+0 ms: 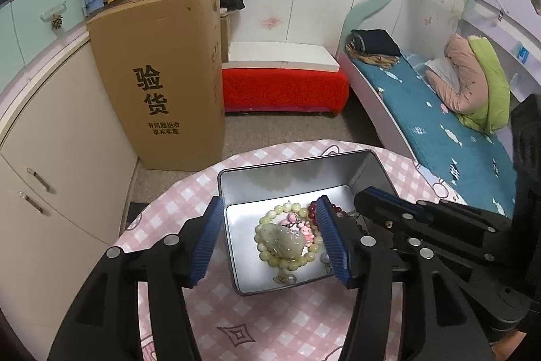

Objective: Organize jewelry

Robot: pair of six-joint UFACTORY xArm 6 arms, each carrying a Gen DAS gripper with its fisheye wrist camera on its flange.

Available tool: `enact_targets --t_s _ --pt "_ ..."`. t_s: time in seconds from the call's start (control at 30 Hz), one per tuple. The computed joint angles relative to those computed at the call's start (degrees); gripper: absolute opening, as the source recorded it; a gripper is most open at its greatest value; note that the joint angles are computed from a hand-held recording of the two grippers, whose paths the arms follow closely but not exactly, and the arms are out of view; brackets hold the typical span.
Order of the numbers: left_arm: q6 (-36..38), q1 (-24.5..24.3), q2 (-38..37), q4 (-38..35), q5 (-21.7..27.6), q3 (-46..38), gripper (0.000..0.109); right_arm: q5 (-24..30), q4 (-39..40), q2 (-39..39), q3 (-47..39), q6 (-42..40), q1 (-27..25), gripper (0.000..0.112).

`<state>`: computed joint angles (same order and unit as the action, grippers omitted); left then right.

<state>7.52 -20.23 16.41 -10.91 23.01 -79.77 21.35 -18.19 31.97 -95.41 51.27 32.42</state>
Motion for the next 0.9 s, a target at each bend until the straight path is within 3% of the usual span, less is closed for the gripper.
enact_targets --t_s 0.1,0.2,0.3,0.43,0.5,0.53,0.57,0.6,0.63,0.8,0.9 --pt "-0.78 0.06 -0.67 1.13 -0.88 0.75 0.056 -1.67 0.76 -0.59 1.18 0.09 -0.15 0.008" --pt "-2.99 0.10 -2.14 3.88 -3.02 2.83 0.067 -1.49 -1.82 -1.57 1.95 2.31 -0.18 0.008" --pt "-2.16 0.16 -3.62 2.84 -4.45 4.53 0.067 -1.63 -3.46 -3.19 3.51 4.12 -0.29 0.008" --pt "-3.13 0.50 -6.94 3.62 -7.18 8.20 0.078 -0.82 -8.82 -6.58 6.38 9.12 0.00 0.008" --pt "-4.27 0.66 -9.37 5.30 -9.67 11.11 0.078 0.62 -12.30 -8.24 7.37 11.86 0.46 0.008" --pt "-5.60 0.80 -10.28 6.85 -9.97 11.94 0.078 1.38 -14.17 -9.22 7.99 13.29 0.78 0.015" --pt "-7.43 0.98 -11.49 8.93 -10.28 13.09 0.079 2.22 -16.71 -10.69 9.04 15.54 1.22 0.049" --pt "-8.67 1.14 -12.60 10.30 -10.41 14.05 0.079 2.89 -20.21 -12.17 10.15 19.09 1.61 0.067" --pt "-9.98 1.37 -14.29 11.73 -11.10 15.69 0.080 3.05 -25.08 -14.54 12.18 23.36 2.15 0.072" --pt "-15.23 2.29 -22.69 16.54 -15.54 23.97 0.080 8.50 -35.09 -21.97 16.89 31.05 6.33 0.072" --pt "-17.19 2.44 -27.14 18.76 -16.67 27.80 0.088 12.34 -39.66 -25.44 18.59 34.44 9.47 0.073"
